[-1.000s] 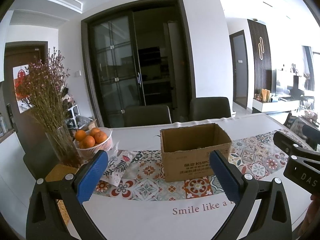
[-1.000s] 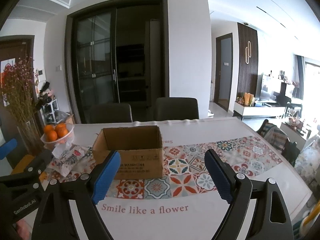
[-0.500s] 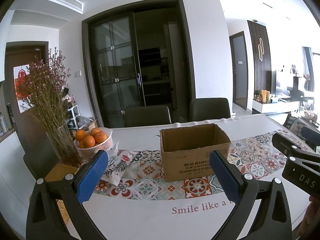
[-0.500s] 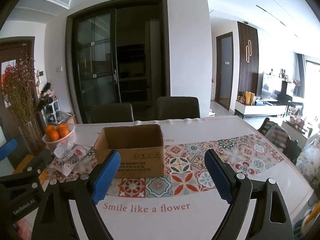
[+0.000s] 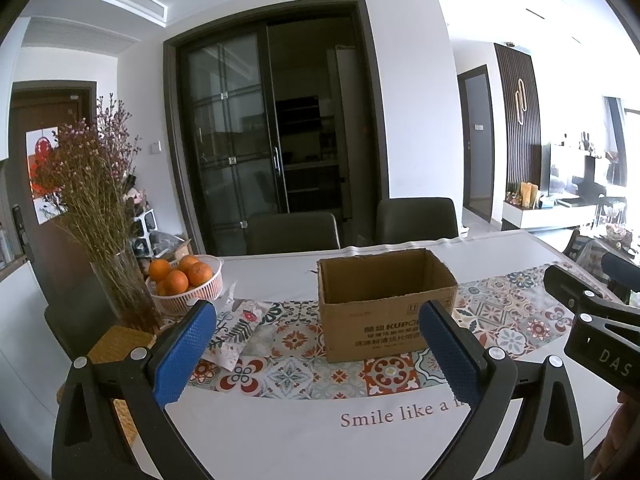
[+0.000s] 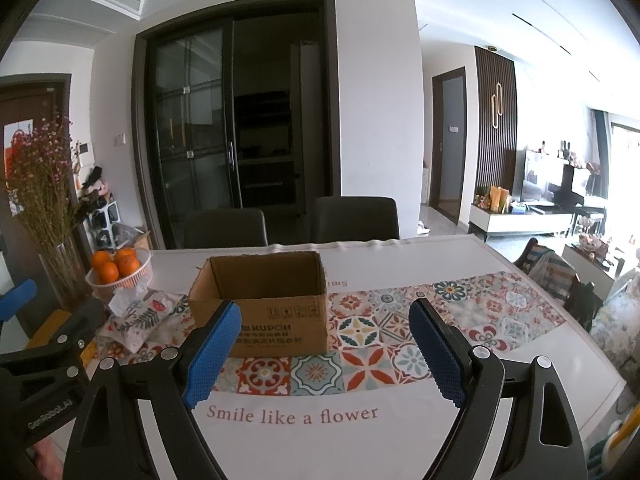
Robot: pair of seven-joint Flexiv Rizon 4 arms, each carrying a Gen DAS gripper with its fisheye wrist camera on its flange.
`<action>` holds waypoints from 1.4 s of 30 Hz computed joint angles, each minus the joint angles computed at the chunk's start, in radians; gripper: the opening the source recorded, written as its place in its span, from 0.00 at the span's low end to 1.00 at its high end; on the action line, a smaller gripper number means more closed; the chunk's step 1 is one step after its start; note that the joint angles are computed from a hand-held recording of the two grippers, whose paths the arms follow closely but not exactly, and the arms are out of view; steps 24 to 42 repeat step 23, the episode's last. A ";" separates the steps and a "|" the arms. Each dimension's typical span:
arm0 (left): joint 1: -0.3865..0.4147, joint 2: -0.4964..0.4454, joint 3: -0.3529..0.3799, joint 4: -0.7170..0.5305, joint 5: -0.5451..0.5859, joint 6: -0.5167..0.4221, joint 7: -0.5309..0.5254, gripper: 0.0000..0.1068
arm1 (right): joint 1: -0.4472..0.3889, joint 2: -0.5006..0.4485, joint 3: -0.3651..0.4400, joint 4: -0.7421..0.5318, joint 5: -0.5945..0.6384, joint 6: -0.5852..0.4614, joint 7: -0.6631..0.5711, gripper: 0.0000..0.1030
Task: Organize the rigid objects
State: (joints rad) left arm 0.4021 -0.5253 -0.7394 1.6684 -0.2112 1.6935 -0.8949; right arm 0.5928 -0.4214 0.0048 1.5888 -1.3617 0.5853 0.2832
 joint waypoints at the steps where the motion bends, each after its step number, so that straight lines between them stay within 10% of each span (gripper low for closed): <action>1: 0.001 0.000 -0.001 0.001 0.000 0.000 0.000 0.96 | 0.002 0.000 0.000 -0.001 -0.001 -0.003 0.000 0.84; 42: 0.024 0.009 -0.023 0.018 0.032 0.012 -0.032 0.96 | 0.007 0.002 0.001 -0.004 -0.011 -0.007 0.001 0.84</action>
